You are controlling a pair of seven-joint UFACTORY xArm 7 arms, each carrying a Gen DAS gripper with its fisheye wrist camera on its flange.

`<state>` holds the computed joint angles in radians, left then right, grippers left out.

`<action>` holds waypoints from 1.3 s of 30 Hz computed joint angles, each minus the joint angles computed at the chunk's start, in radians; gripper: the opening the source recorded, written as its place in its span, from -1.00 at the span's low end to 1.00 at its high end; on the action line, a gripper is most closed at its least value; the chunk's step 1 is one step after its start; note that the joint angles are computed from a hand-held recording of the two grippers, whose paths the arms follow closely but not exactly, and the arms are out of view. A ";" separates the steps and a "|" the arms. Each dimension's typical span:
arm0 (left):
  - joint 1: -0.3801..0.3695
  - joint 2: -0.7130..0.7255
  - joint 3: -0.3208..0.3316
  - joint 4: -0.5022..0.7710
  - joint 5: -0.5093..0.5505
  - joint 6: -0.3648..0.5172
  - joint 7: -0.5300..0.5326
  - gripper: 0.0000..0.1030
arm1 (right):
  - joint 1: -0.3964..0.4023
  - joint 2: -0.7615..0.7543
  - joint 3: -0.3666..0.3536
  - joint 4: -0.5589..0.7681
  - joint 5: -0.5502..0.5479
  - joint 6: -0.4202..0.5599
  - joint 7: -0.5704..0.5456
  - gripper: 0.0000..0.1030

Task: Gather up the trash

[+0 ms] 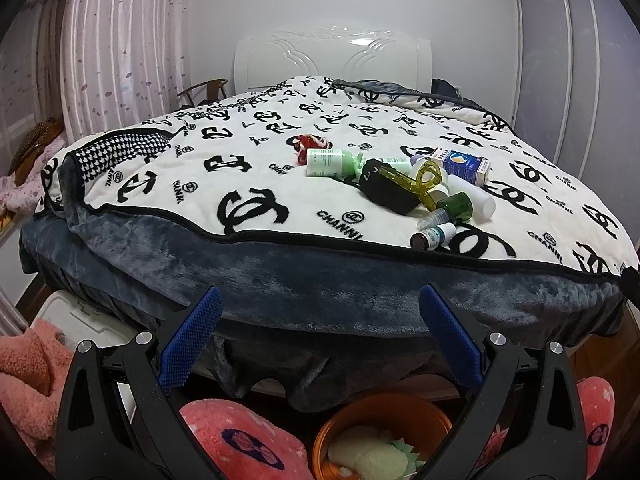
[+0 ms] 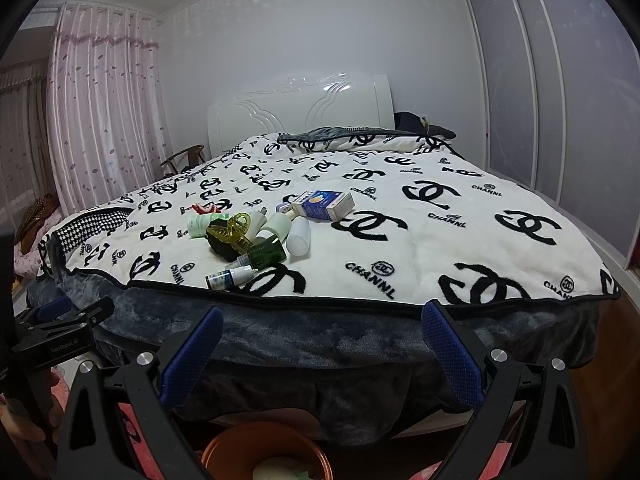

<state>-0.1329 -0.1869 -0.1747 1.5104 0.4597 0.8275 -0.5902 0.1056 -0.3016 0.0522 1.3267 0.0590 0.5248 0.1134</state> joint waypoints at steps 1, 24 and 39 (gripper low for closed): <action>0.004 0.026 0.008 0.028 -0.007 -0.001 0.014 0.87 | 0.000 -0.003 0.000 -0.001 -0.001 0.002 0.001 0.90; -0.006 0.026 0.013 0.024 -0.006 0.000 0.010 0.87 | 0.003 0.000 -0.002 -0.001 0.004 0.002 -0.001 0.90; -0.007 0.026 0.013 0.021 -0.004 -0.002 0.008 0.87 | 0.004 -0.003 -0.003 -0.001 0.006 0.006 -0.004 0.90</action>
<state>-0.1400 -0.1612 -0.1621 1.5312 0.4560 0.8257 -0.5825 0.1094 -0.3048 0.0497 1.3257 0.0651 0.5305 0.1098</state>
